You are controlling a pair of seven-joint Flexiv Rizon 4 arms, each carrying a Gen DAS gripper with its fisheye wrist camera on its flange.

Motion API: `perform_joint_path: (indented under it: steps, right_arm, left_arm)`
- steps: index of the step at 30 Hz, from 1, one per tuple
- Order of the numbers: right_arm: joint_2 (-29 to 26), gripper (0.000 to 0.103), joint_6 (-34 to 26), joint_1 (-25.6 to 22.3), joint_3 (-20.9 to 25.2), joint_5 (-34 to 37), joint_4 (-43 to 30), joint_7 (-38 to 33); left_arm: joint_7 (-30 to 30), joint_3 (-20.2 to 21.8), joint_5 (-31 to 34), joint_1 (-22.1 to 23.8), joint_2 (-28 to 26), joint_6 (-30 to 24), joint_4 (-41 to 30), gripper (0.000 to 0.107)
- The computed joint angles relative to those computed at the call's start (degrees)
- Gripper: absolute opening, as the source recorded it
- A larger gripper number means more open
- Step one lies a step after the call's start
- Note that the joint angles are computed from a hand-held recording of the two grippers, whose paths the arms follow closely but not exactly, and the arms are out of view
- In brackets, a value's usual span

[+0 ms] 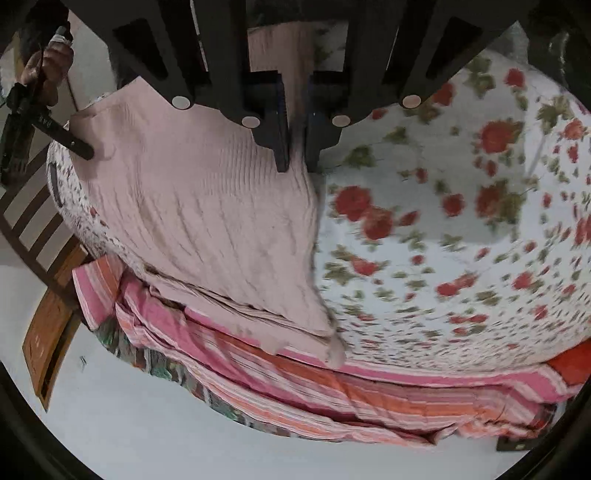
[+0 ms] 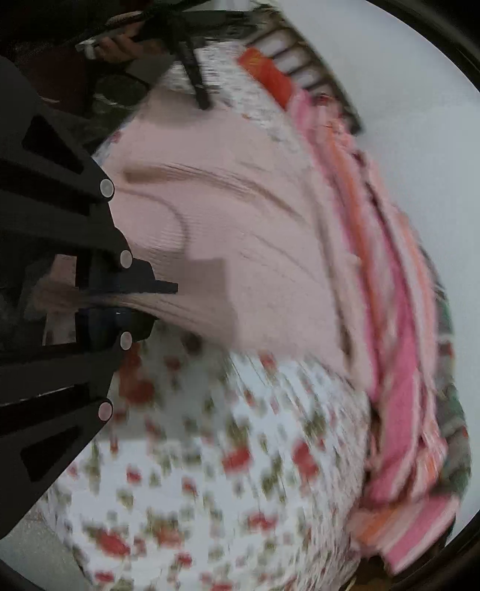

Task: Fold small clothes
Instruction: 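Grasp the sweater hem with the right gripper and lift it toward the collar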

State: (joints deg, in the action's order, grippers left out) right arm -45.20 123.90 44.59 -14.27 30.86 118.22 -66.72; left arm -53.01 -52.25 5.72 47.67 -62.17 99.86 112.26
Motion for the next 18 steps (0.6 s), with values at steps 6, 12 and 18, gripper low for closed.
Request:
perform_joint_path:
  steps: [6, 12, 18]
  right_arm:
    - [0.70, 0.005, 1.27, -6.50, 5.46, -3.02, 1.78, 2.87]
    - [0.44, 0.019, -0.57, -4.90, 4.53, -5.14, 1.66, 2.78]
    - [0.28, 0.031, 4.91, -11.37, 11.35, -10.49, 3.37, 4.91]
  left_arm:
    - [1.54, -1.71, -1.97, 1.65, -1.25, -3.98, 0.15, 0.008]
    - [4.20, -2.58, -4.06, 2.74, -1.53, -6.04, 1.98, 0.018]
    - [5.93, -4.90, -5.28, 4.64, -3.01, -6.75, 3.86, 0.036]
